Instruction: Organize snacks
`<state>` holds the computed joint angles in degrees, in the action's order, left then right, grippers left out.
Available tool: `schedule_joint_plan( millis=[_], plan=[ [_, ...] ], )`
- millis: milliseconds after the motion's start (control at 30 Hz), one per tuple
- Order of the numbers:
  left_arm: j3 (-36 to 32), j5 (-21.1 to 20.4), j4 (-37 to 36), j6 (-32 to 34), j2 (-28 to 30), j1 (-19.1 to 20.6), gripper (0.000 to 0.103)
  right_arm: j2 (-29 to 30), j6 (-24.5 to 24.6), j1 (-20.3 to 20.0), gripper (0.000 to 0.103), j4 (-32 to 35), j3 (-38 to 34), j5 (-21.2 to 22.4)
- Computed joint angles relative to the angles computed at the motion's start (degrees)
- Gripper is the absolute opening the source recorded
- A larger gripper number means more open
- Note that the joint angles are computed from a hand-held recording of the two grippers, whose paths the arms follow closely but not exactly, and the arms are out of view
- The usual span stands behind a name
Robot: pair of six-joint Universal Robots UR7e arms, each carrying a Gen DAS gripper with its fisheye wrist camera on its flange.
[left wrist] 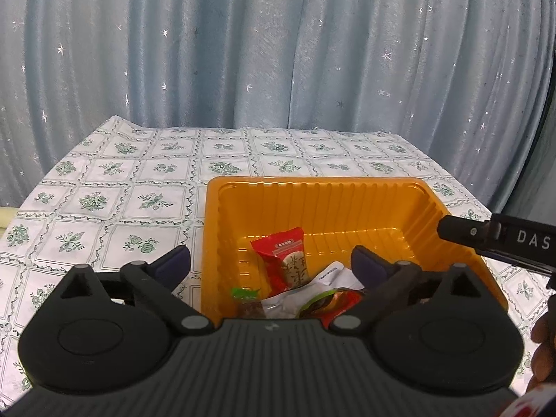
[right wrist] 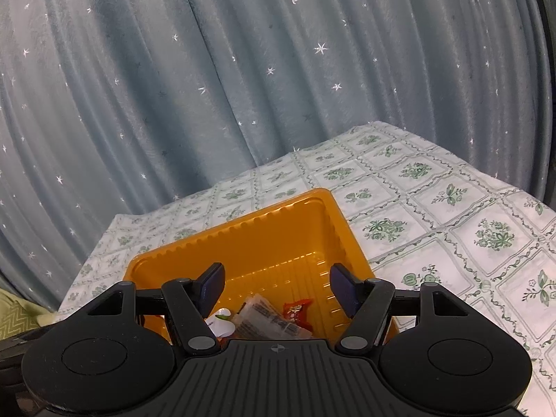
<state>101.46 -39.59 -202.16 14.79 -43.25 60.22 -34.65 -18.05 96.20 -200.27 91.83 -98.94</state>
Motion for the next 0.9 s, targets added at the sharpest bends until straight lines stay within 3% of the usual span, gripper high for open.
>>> schedule_joint_plan(
  millis=[200, 467, 667, 800, 900],
  plan=[
    [1.8, 0.7, -2.5, 1.3, -0.3, -0.5, 0.103, -1.1, 0.6, 0.2, 0.070, -1.5, 1.8, -1.6],
    [6.6, 4.1, -5.4, -0.8, -2.4, -2.8, 0.103, -4.2, -2.8, 0.8, 0.072, -2.6, 6.5, -2.1],
    [12.5, 7.7, 0.1, -10.4, -6.5, -6.8, 0.103, -8.3, -3.9, 1.0, 0.073, -0.8, 11.3, -2.2],
    [16.4, 12.3, 2.4, -15.5, -8.3, -10.6, 0.103, -11.8, -4.9, 1.6, 0.073, -0.9, 15.5, -2.4],
    [20.1, 15.2, 9.7, -24.3, -11.2, -13.6, 0.103, -15.4, -5.3, 1.8, 0.073, 0.0, 19.6, -2.6]
  ],
)
